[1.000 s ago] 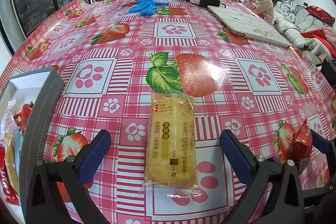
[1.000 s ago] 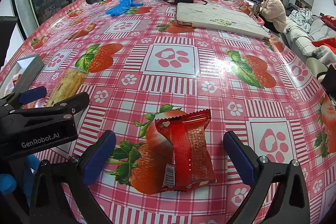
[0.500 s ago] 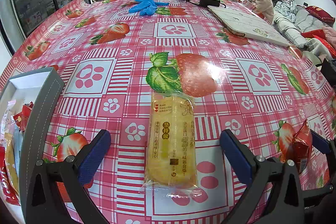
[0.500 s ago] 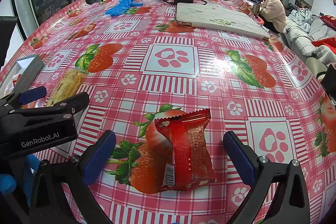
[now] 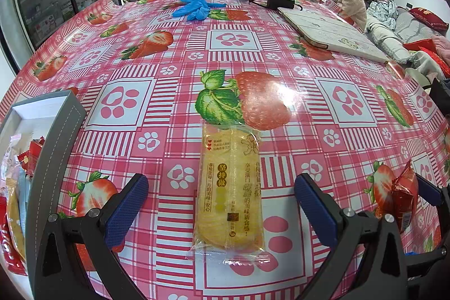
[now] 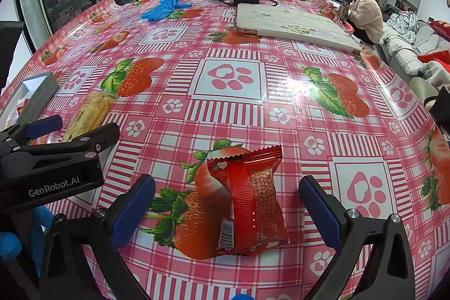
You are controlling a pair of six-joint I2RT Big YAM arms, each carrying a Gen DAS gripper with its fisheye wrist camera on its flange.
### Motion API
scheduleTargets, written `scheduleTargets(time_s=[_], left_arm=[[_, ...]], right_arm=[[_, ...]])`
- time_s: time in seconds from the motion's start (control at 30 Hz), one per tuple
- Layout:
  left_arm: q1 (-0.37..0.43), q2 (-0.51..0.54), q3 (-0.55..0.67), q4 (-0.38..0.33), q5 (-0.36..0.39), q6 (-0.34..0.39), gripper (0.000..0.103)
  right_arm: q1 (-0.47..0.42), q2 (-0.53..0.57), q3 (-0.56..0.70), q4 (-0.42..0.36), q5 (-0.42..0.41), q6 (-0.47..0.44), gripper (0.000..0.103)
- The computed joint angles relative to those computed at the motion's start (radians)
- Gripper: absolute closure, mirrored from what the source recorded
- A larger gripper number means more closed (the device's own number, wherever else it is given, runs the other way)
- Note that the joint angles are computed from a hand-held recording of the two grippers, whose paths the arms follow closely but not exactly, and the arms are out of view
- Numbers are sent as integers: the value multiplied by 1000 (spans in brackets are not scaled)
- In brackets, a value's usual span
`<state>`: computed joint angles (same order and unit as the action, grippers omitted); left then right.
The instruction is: Organize snacks
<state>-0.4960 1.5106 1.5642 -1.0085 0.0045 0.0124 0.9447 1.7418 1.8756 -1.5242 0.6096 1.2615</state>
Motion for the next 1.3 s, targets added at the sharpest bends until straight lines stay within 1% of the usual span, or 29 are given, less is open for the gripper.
scheduleTargets(time_s=[0.1, 0.13, 0.2, 0.23, 0.27, 0.3, 0.33, 0.37, 0.43, 0.47, 0.57, 0.6, 0.63, 0.7, 0.73, 0.77, 0.8, 0.83, 0.9, 0.93, 0.97, 1.0, 1.03, 1.07, 1.1, 1.3], left_arm=[[-3, 7, 12, -17, -7, -1, 0], [-4, 16, 28, -40, -8, -4, 1], [-7, 29, 54, -71, -1, 3, 7], [-11, 35, 68, -90, 5, 15, 13], [-14, 39, 78, -100, 11, 24, 22], [-19, 39, 84, -108, 15, 33, 27], [-24, 38, 88, -114, 19, 41, 39], [-30, 38, 92, -120, 20, 48, 47], [-42, 29, 81, -110, 8, 59, 52], [-45, 22, 70, -95, 0, 57, 52], [-44, 7, 43, -55, 1, 38, 52], [-45, 5, 39, -49, -3, 37, 51], [-47, 5, 39, -46, -14, 41, 48], [-47, 9, 42, -46, -37, 37, 37], [-44, 12, 43, -45, -53, 27, 24], [-41, 13, 41, -42, -58, 16, 17], [-29, 12, 34, -35, -37, -4, 16], [-15, 3, 15, -11, -5, -29, 14], [-20, -12, -10, 19, -24, -20, 13], [-23, -12, -10, 17, -23, -16, 12], [-24, -12, -11, 17, -23, -16, 8], [-23, -11, -10, 11, -18, -17, 4], [-21, -5, -3, -3, -11, -16, 0], [-22, -5, -4, -2, -12, -14, 0], [-21, -5, -4, 0, -11, -14, 0], [-21, -6, -6, 1, -9, -14, 0]], right_arm=[[-5, 2, 9, -11, -20, -1, 1], [-11, 5, 20, -24, -44, -3, 1], [-22, 10, 38, -39, -85, -8, 3], [-24, 9, 41, -45, -91, -5, 8], [-24, 7, 41, -49, -89, -2, 12], [-24, 3, 41, -51, -86, -4, 22], [-23, -2, 39, -50, -83, -9, 36], [-23, -6, 37, -48, -84, -14, 41], [-25, -19, 23, -41, -87, -15, 50], [-23, -23, 17, -40, -80, -11, 52], [-15, -29, 3, -30, -58, -16, 53], [-13, -27, 5, -33, -52, -13, 53], [-12, -27, 5, -33, -49, -7, 53], [-10, -27, 1, -29, -38, -3, 53], [-7, -28, -3, -24, -28, -3, 53], [-5, -29, -8, -19, -18, -2, 53], [-2, -31, -13, -15, -7, 1, 53], [2, -33, -20, -9, 5, 4, 53], [8, -35, -29, -1, 24, 7, 53], [9, -35, -30, 0, 29, 8, 52], [10, -35, -30, 1, 33, 9, 51], [9, -34, -31, 7, 33, 3, 44], [8, -34, -34, 19, 29, -9, 23], [3, -23, -24, 9, 17, -9, 10], [-4, -13, -13, -7, -3, 1, 3], [-8, -18, -23, 7, -9, -5, 1]])
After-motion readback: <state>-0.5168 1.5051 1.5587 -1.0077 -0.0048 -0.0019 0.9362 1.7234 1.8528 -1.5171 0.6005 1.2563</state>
